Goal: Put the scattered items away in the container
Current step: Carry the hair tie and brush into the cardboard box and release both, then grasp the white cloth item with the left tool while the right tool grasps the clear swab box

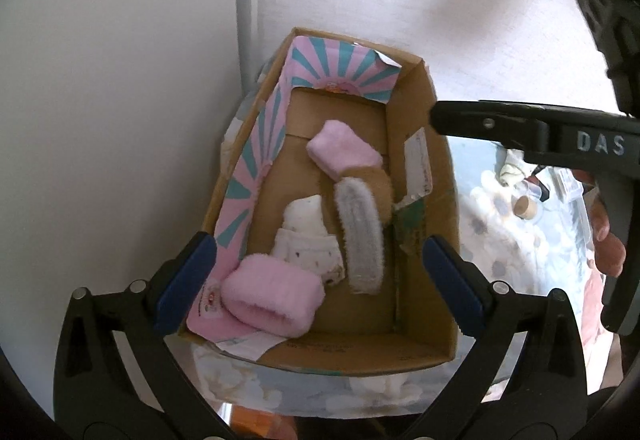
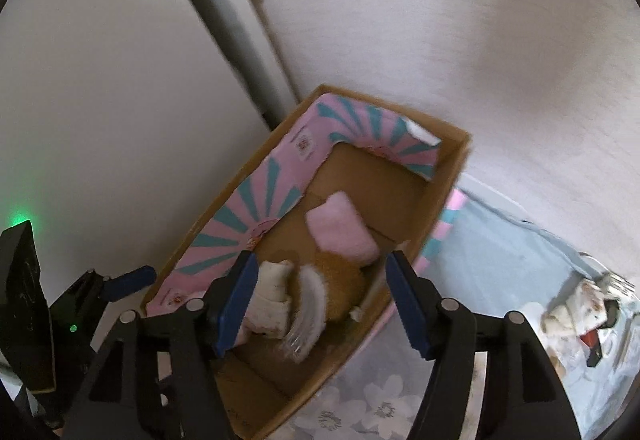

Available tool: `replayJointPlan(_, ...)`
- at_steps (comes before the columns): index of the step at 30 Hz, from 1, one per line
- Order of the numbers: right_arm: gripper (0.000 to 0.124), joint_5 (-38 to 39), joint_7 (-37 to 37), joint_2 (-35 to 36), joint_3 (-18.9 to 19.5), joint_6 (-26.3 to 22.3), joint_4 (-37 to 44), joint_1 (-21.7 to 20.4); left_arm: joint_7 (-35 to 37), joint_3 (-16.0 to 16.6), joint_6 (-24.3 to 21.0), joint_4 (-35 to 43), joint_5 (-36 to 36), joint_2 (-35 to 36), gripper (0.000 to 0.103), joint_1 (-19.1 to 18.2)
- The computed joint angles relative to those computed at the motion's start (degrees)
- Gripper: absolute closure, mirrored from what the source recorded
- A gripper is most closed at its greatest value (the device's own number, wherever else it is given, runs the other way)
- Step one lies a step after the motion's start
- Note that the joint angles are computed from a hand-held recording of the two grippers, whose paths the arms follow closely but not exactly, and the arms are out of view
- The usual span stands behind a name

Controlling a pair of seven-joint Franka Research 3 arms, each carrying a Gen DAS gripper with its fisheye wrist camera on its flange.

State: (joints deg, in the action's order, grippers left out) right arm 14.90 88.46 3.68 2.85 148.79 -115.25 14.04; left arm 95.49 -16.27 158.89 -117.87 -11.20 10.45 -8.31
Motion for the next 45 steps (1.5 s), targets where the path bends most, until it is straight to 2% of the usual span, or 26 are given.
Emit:
replayJointPlan(8,0.062,-5.5,6.8,-7.4,-0.2,3.5,-6.7,-1.0,3.2,-1.4,0.0,0.8,-3.0,-0.8,0.0,-0.5)
replayJointPlan(12,0.062,-8.4,10.7,-10.5,-0.1,3.8,-9.0,-2.4,4.0,-1.6,0.1,2.0,-3.0,-0.8,0.0,-1.5)
replayJointPlan(15,0.062,-9.5,12.9,-12.1,-0.1,2.2,-10.0,-3.7,4.2,-1.8,0.2,3.1,-2.4,-0.5,0.0,-2.3)
replayJointPlan(20,0.062,-9.8,14.7,-15.6,-0.5,3.3,-14.1,-5.7,6.2,-3.0,0.1,5.1,-3.1,0.5,0.0,-3.3)
replayJointPlan(24,0.062,-10.1,15.8,-18.8,-0.7,4.4,-17.5,-7.8,5.6,-3.3,-1.4,8.2,-0.7,2.6,0.0,-5.0)
replayJointPlan(32,0.062,-9.5,16.8,-26.4,-1.7,7.2,-25.9,-12.5,8.9,-6.6,-3.2,15.0,-0.3,8.1,0.0,-7.1)
replayJointPlan(39,0.062,-9.5,15.9,-32.4,-2.5,9.5,-34.2,-18.0,8.0,-7.3,-6.9,21.3,2.6,13.6,0.0,-10.0)
replayJointPlan(45,0.062,-15.8,17.8,-35.6,0.1,13.3,-40.1,-29.2,7.6,-7.9,-9.7,29.8,5.1,21.4,0.0,-13.0)
